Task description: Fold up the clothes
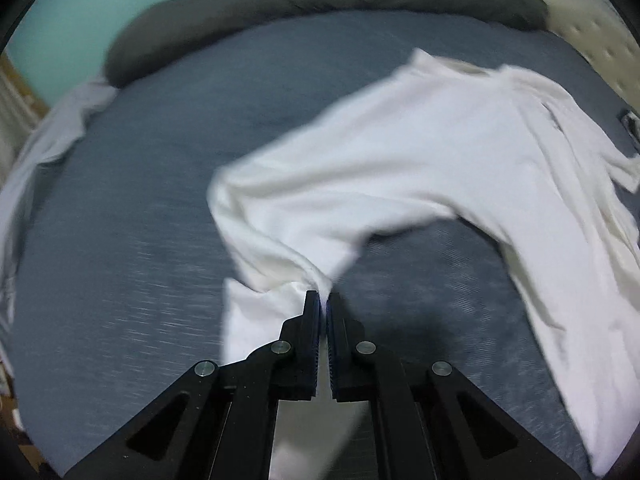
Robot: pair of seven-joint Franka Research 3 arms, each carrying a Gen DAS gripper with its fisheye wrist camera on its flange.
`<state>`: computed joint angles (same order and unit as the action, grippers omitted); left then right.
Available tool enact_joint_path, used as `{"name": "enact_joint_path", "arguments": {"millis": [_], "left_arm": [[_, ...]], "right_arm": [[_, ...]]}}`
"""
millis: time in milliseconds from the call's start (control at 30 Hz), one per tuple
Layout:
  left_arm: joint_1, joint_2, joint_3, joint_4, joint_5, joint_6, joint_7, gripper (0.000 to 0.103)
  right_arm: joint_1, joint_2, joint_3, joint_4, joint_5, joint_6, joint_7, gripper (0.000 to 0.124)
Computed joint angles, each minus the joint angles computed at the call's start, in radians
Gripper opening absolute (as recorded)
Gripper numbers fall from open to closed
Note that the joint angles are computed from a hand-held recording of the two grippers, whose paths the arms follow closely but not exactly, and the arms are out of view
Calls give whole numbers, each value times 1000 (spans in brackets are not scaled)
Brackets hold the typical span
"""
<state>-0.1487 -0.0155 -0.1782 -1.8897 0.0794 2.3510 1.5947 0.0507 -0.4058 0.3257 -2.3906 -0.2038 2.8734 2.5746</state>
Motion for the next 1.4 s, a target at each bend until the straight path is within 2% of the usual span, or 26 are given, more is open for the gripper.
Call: {"name": "enact_joint_path", "arguments": {"millis": [233, 300, 367, 400, 467, 533, 733, 933, 1000, 1067, 1167, 1267, 1400], "left_arm": [[-2, -4, 2, -1, -181, -5, 72, 7], [12, -27, 20, -15, -268, 10, 85, 13], [24, -40, 33, -30, -310, 32, 83, 33], [32, -50, 41, -37, -321, 34, 81, 35], [47, -68, 57, -48, -342, 38, 77, 35], [66, -75, 65, -63, -291, 42, 39, 35], [90, -42, 74, -90, -304, -20, 35, 35], [82, -43, 60, -114, -348, -19, 61, 35], [75, -38, 55, -107, -361, -21, 70, 27], [69, -32, 48, -97, -350, -24, 65, 9], [61, -29, 38, -86, -308, -14, 42, 4], [53, -59, 29, -93, -221, 20, -8, 4], [48, -101, 11, -78, 3, 55, -107, 4]], "right_arm": [[-3, -3, 2, -2, -1, 2, 7, 29], [-2, -3, 0, -3, 1, 4, 6, 29], [-1, -3, -1, -3, 2, 6, 4, 29], [-1, -3, -1, -3, 2, 8, 3, 29], [0, -2, -1, -2, 4, 8, 1, 29], [1, -1, 0, -2, 6, 8, 1, 29], [-4, -2, 5, 0, 2, 7, 8, 29], [-2, 1, 0, 0, 4, 8, 6, 29], [1, 2, -4, -1, 7, 9, 2, 29], [2, 3, -6, -1, 10, 9, 0, 29], [0, -1, -6, -4, 12, 13, 0, 29], [-2, -5, -6, -8, 16, 18, 0, 29], [-3, -10, -8, -14, 28, 24, -2, 29]]}}
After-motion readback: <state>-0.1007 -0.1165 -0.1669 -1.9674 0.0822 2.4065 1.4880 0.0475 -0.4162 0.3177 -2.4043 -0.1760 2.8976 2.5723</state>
